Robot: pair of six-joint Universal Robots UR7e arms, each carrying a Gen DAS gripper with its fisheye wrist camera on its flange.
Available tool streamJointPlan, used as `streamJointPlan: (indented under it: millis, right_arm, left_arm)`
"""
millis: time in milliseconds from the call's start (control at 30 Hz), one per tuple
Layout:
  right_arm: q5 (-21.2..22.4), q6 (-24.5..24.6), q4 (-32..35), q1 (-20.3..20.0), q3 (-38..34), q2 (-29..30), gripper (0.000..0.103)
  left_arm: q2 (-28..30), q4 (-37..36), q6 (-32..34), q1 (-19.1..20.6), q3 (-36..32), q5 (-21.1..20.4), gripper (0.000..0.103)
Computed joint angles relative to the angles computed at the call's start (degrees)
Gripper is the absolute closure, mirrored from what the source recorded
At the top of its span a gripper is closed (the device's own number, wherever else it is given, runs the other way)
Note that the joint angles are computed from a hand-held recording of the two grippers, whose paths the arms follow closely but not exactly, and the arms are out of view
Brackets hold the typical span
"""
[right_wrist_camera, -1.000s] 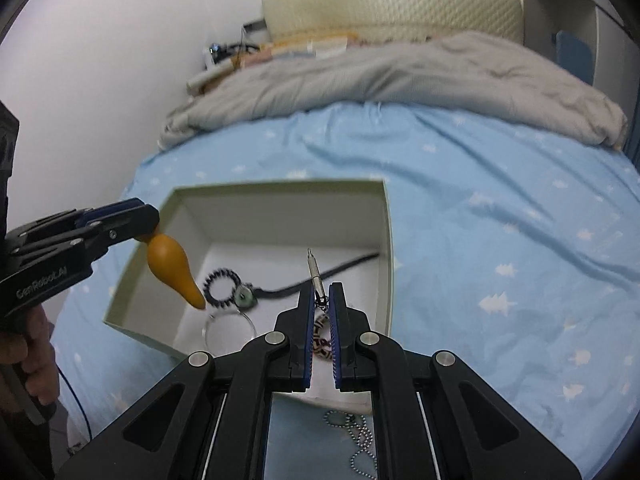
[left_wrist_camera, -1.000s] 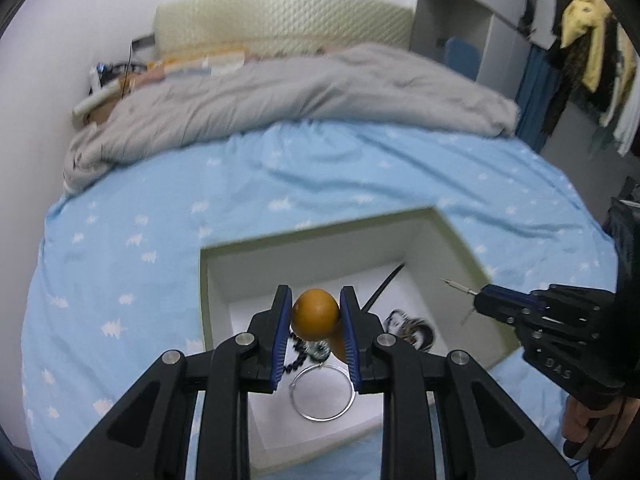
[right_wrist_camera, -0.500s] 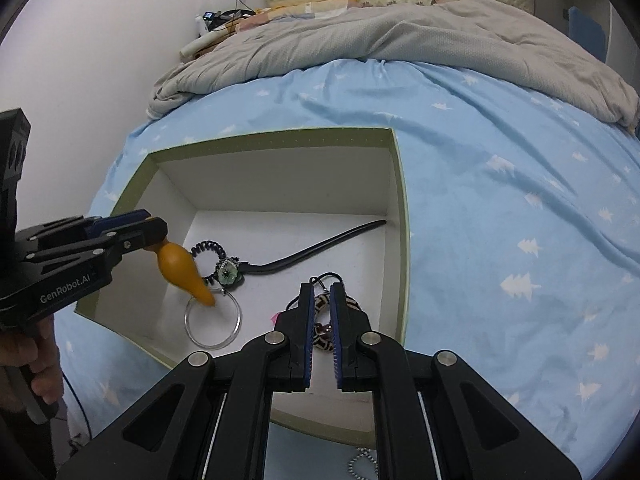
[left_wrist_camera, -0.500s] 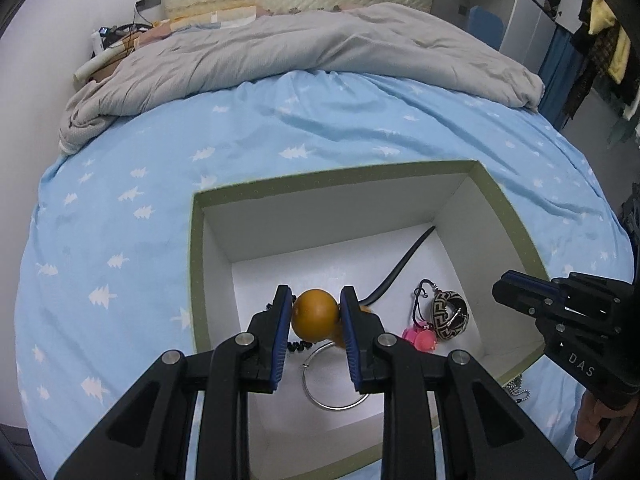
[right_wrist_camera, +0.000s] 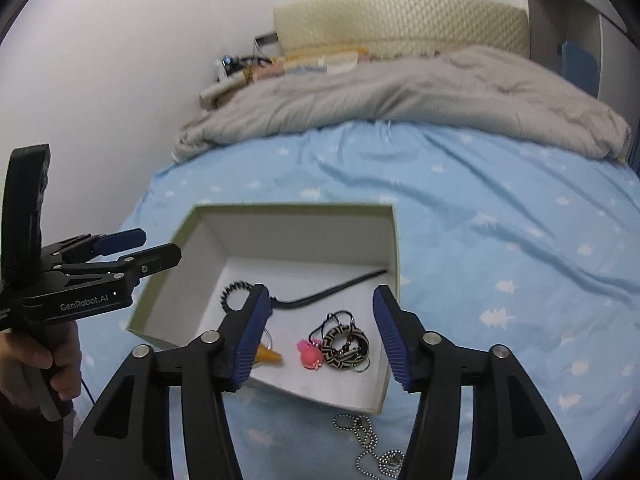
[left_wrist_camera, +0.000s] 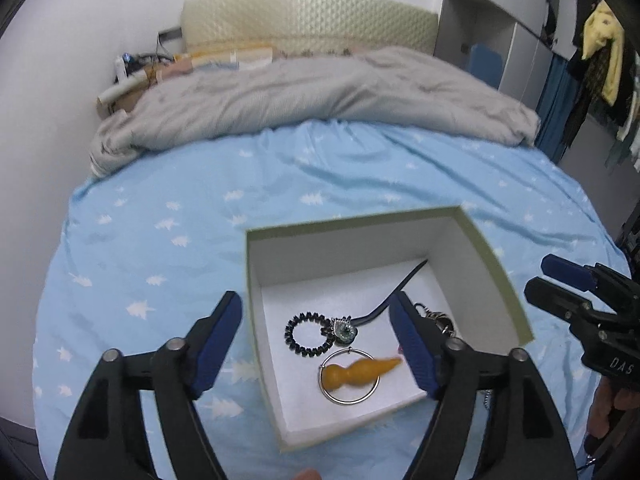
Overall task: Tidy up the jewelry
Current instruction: 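Withdraw both tools from the box toward the green clip and bead chain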
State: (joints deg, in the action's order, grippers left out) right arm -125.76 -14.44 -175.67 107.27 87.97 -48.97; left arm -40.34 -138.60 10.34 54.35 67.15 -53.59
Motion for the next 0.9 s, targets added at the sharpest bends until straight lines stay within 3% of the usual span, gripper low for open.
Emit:
streamJointPlan:
  millis: [67,200,367,433,567,667,900]
  right_arm:
    - [-0.2,-1.7,-4.2,0.9,1.8,-0.8,0.04]
    - [-0.9,-4.9,-11.2,2.4,5.3,-2.0,0.038]
    - [-1.8,-7.7,-18.5,3.9,10.0,-2.9,0.025]
    - [-3.2,-8.0,-22.1,4.4,12.0,-2.8,0.024]
    - [-4.5,-9.6,-31.3,5.3,16.2,-2.4,0.009]
    - [-4.7,-8.1,-32.2,5.3,18.6,-3.2,0.001]
    - [-5.9,-8.7,-36.4,5.7,23.0,-2.8,0.0]
  left_arm:
    - [-2.3,-3.4,1.0,-0.6,3.3,-0.2,0.02]
    - [-7.1,-7.6,1.0,-1.7,9.7,-1.1,0.019]
    - [-12.2,-17.3,1.9,-3.0,18.3,-1.3,0.019]
    - [-13.7,-18.5,1.4,-3.6,20.9,-0.8,0.013]
    - [-16.0,-18.3,-0.1,-3.8,24.8,-1.8,0.004]
    - [-17.0,-18.8,-0.2,-4.2,27.3,-1.8,0.0]
    - [-19.7,-20.0,-2.0,-4.1,33.0,-4.0,0.0]
